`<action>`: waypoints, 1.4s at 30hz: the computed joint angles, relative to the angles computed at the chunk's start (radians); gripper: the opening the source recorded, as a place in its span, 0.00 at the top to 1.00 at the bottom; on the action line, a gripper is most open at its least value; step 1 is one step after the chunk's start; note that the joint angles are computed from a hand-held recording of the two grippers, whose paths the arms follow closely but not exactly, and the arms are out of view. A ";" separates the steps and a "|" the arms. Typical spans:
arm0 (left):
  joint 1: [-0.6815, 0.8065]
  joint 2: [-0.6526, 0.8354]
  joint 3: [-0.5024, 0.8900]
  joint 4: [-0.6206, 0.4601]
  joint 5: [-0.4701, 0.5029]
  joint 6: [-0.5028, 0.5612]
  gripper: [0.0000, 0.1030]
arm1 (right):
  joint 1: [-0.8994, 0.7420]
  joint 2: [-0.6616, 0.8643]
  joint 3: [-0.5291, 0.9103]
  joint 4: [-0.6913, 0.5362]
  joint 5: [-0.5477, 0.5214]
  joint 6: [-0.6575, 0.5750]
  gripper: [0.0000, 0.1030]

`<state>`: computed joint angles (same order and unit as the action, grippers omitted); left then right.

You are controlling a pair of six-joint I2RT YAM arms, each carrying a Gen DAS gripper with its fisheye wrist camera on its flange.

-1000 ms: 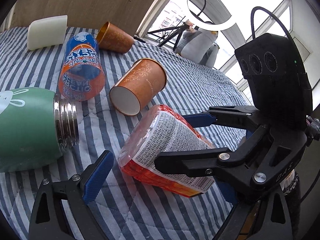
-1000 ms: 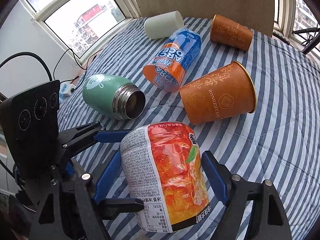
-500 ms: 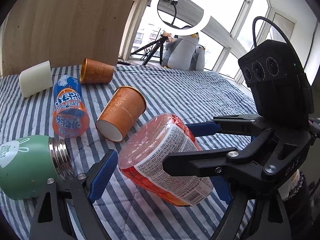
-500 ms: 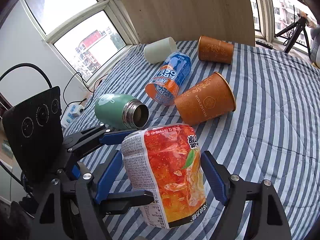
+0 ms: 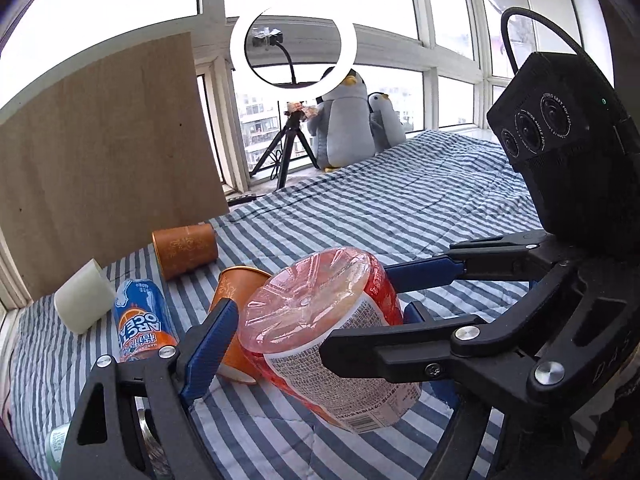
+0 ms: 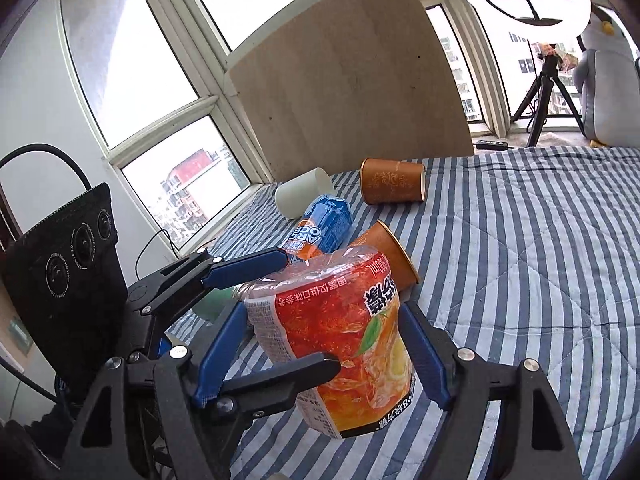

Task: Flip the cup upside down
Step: 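Hold the cup with both grippers and rotate it to stand on its base, then lower the upright cup onto the bed and open both grippers, withdrawing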

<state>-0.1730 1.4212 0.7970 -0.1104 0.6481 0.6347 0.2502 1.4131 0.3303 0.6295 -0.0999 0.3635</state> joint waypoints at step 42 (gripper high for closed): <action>0.616 -0.350 -0.375 0.224 0.488 -0.169 0.01 | 0.835 0.003 -0.165 -0.093 1.484 0.321 0.12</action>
<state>0.4427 1.0708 0.4216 0.1132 1.1362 0.4654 1.0850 1.4157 0.1657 0.5368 1.3841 0.6842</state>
